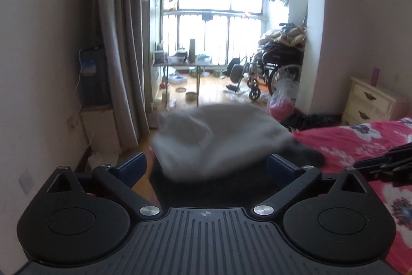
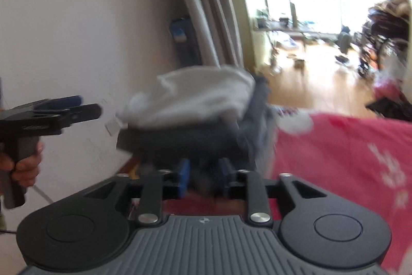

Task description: Fold clothes

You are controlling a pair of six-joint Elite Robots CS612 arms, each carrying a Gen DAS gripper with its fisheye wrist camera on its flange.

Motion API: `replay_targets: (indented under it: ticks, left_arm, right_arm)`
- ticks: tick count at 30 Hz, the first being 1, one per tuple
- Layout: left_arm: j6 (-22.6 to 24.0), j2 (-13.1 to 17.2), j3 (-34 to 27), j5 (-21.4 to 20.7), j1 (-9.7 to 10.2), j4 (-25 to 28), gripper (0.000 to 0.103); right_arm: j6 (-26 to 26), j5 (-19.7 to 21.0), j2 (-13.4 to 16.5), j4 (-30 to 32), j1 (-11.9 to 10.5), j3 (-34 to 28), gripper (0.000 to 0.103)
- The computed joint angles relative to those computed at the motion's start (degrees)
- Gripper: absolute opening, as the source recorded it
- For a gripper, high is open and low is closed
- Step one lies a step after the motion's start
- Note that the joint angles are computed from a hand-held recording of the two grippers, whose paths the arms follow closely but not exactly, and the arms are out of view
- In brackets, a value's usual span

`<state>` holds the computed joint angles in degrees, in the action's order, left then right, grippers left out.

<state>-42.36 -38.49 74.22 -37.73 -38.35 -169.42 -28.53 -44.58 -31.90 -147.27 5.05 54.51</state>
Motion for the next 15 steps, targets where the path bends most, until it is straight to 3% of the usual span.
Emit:
replay_targets:
  ticks: [5, 8, 13, 15]
  left_arm:
    - [-18.9, -1.6, 0.0, -1.3, -2.37, 11.0, 0.103]
    - [-30.4, -2.5, -0.8, -4.3, -3.04, 19.4, 0.103]
    - [-41.5, -2.9, -3.0, -0.5, -4.84, 35.5, 0.103]
    - [-45.2, -2.9, -3.9, -0.3, -5.25, 39.4, 0.103]
  right_arm:
    - [1.3, -3.8, -4.7, -8.2, -1.2, 9.4, 0.07]
    - [1.4, -6.3, -7.0, -10.8, -1.7, 13.8, 0.078]
    - [1.3, -8.0, -9.9, -15.8, -2.5, 19.7, 0.097]
    - [0.8, -8.9, -10.8, -18.2, -2.6, 21.6, 0.1]
